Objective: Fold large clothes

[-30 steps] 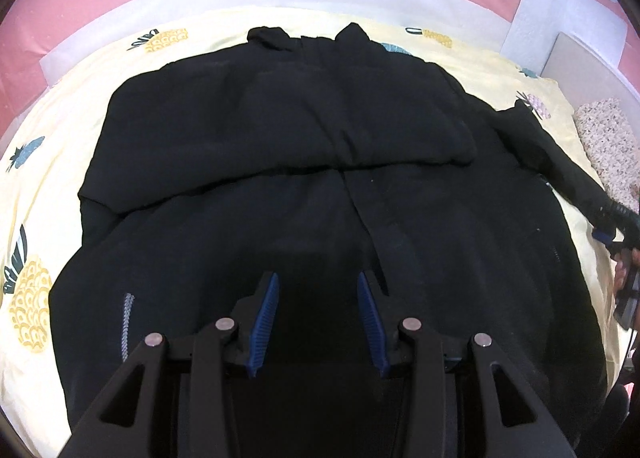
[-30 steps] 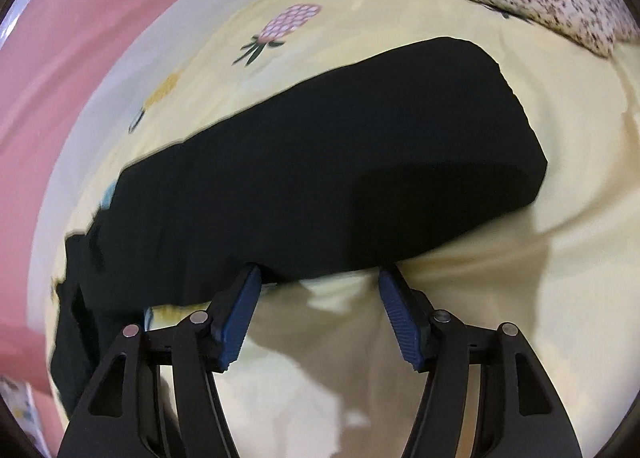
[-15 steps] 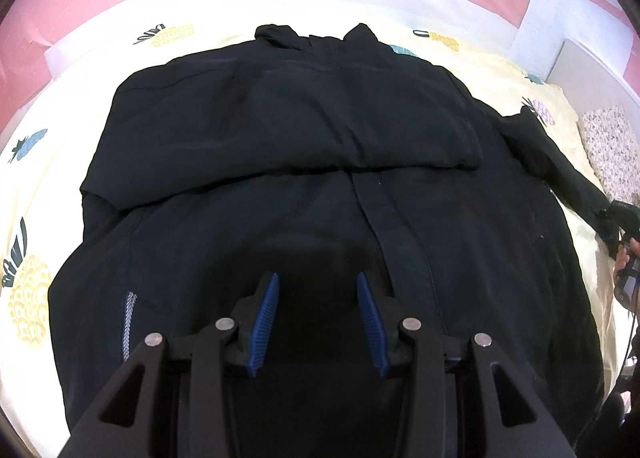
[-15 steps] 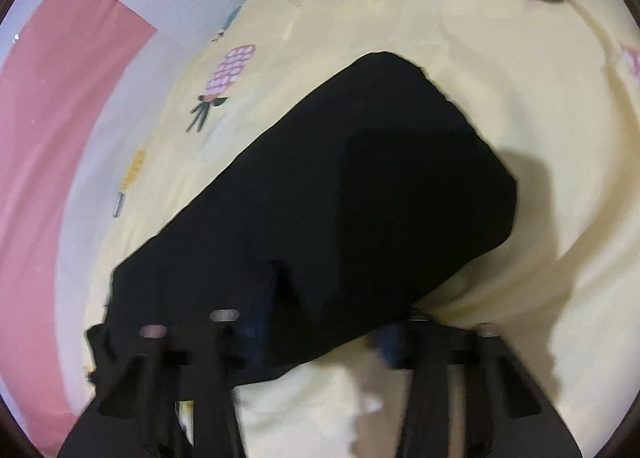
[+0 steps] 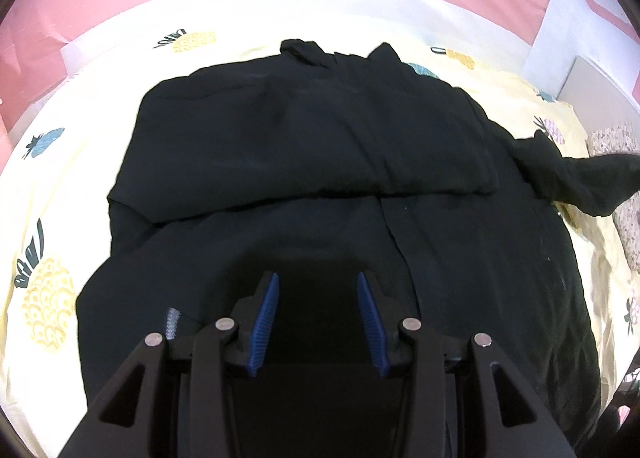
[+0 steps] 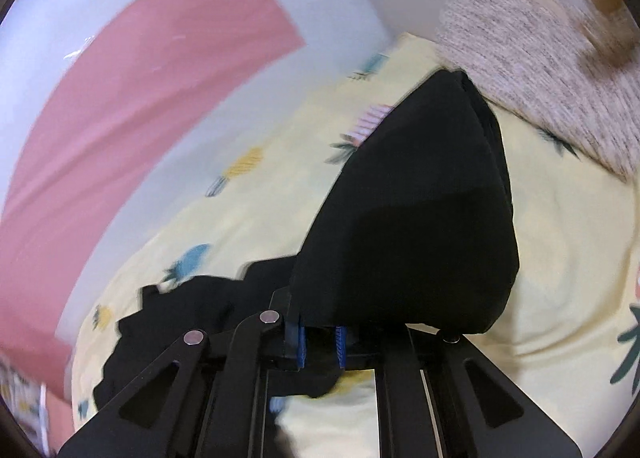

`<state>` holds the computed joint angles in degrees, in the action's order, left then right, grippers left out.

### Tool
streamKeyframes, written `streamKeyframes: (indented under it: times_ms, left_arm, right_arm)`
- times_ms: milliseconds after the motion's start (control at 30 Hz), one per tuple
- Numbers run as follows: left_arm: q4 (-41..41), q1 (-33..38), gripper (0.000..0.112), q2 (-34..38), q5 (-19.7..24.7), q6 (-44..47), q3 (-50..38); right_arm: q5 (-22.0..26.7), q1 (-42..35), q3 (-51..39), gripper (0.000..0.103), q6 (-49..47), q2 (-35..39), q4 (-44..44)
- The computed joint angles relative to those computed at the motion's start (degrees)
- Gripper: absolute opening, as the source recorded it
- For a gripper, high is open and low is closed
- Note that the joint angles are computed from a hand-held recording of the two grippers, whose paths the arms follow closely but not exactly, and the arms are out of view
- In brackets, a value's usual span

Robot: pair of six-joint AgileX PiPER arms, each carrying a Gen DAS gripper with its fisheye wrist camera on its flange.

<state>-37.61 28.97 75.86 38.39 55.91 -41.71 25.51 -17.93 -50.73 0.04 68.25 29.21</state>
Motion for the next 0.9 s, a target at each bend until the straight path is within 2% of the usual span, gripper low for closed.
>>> streamKeyframes:
  times_ms: [333, 433, 633, 833, 900]
  left_arm:
    - [-3.5, 8.3, 0.043, 1.8, 4.8, 5.8, -4.9]
    - [-4.9, 10.9, 0.043, 3.6, 6.0, 7.7, -6.5]
    - [-7.0, 15.5, 0.043, 6.9, 7.4, 11.0, -7.9]
    - [-8.6, 19.5, 0.043, 10.5, 8.1, 13.7, -9.3]
    - [-9.1, 20.6, 0.043, 11.6, 8.3, 14.5, -9.9]
  right_arm:
    - [1.1, 27.8, -13.7, 0.011, 30.4, 5.3, -30.9]
    - [2.0, 34.2, -17.7, 0.011, 35.6, 9.2, -36.1]
    - [2.6, 42.9, -26.1, 0.011, 37.1, 18.7, -38.6]
    - [4.6, 49.1, -37.9, 0.011, 31.7, 33.6, -33.7]
    - [5.6, 51.4, -39.7, 0.011, 32.1, 36.5, -33.7]
